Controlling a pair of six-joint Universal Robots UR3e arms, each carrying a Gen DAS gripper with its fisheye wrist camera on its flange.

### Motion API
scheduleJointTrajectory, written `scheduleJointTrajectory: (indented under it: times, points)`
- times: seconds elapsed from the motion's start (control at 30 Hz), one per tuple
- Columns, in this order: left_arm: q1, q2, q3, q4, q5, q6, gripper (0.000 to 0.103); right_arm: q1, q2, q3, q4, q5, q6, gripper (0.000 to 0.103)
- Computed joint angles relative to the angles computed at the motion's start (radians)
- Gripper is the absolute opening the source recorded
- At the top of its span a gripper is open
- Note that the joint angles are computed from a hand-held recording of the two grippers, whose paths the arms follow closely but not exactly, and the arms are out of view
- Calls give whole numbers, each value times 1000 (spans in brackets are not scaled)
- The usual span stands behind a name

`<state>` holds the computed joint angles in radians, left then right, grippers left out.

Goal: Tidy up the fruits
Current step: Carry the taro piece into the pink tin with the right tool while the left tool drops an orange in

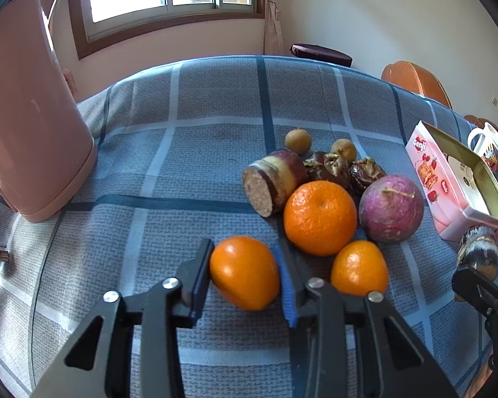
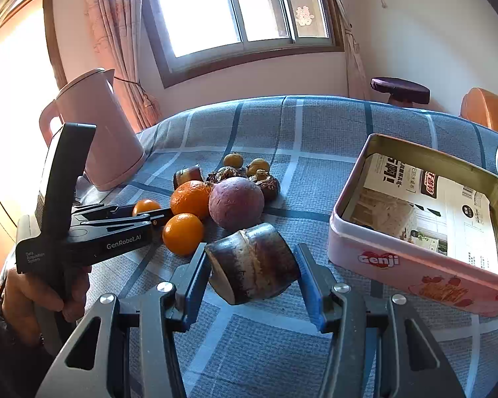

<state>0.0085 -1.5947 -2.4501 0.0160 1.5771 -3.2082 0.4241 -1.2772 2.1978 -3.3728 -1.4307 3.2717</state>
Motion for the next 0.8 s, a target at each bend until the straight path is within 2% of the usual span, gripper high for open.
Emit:
scheduleJointTrajectory:
  times: [0.13, 0.23, 0.37, 0.43, 0.5, 0.6, 0.73, 0.8]
  points:
    - [61, 38, -51, 27, -69, -10, 38, 0, -2, 8, -21, -5, -2, 53]
    - [77, 65, -92, 77, -71, -39, 37, 17, -3, 19, -69, -46, -9, 53]
    - [10, 73, -139, 227, -2, -99, 37, 23, -15, 44, -145, -102, -23, 53]
    - [-57, 62, -125, 265, 49, -120, 37, 4, -32, 67, -180, -108, -23, 53]
    - [-107, 57, -111, 293, 61, -133, 37, -29, -56, 91, -203, -99, -19, 53]
    - [-208, 15, -41, 296, 108, -163, 38, -75, -92, 112, -206, -110, -26, 53]
    - [-365, -96, 131, 238, 208, -166, 38, -163, -152, 174, -216, -150, -102, 53]
    - [-433, -163, 224, 213, 252, -164, 38, -246, -180, 215, -212, -127, -135, 53]
